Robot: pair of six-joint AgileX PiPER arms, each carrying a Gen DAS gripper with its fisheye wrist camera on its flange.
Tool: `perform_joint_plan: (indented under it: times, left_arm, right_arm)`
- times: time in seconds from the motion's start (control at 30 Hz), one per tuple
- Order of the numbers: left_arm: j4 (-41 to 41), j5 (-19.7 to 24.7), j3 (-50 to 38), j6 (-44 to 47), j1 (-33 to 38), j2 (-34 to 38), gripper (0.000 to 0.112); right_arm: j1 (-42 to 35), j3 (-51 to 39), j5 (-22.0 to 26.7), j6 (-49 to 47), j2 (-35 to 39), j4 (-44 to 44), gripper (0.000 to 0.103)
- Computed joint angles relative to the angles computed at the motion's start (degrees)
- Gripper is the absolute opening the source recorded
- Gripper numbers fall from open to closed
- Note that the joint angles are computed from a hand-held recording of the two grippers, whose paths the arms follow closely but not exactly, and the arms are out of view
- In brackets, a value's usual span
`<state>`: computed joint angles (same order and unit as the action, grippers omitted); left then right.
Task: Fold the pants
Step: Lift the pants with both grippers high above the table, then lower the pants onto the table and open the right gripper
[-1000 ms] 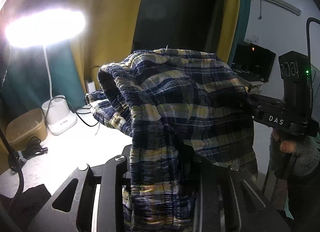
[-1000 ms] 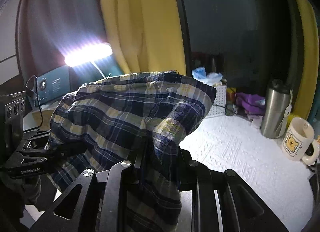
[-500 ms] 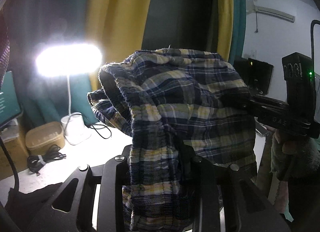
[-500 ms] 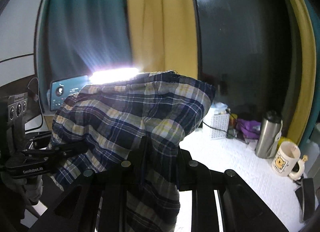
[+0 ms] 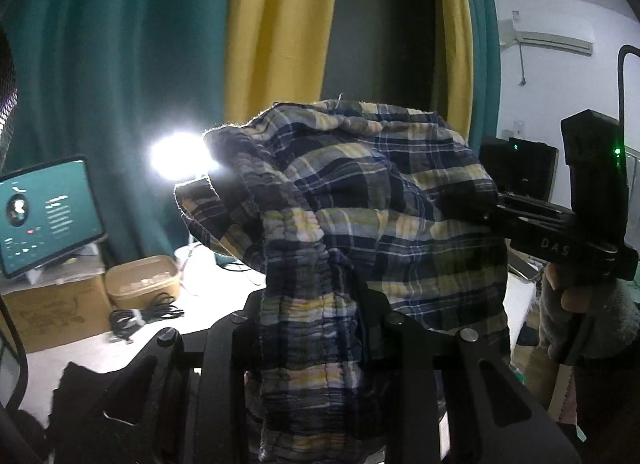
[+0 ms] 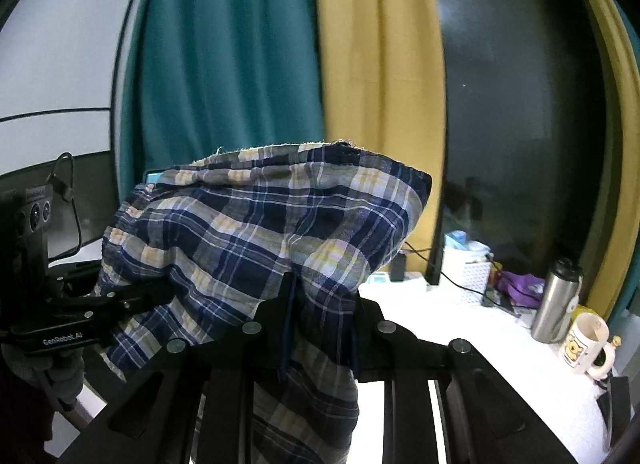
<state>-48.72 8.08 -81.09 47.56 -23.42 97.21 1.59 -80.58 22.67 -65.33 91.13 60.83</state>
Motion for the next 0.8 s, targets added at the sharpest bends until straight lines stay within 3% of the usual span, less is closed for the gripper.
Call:
perform_joint_plan:
  times: [0.27, 0.47, 0.63, 0.8]
  left_arm:
    - [-23.13, -1.78, 7.87, 24.42, 3.83, -5.47, 0.028]
    - [-15.6, -1.4, 10.16, 17.23, 6.98, -6.49, 0.028]
    - [-12.66, 0.11, 9.3, 12.76, 9.88, -2.77, 0.028]
    - [-2.85, 2.97, 6.68, 2.2, 11.76, 1.87, 0.028]
  right_arm:
    - [4.6, -0.51, -1.49, -3.69, 1.58, 3.9, 0.022]
    - [7.35, -3.33, -0.83, -2.13, 5.95, 2.93, 0.022]
    - [9.16, -8.19, 0.5, 4.3, 11.93, -3.22, 0.022]
    - [9.62, -14.57, 2.87, 11.58, 19.52, -9.25, 0.022]
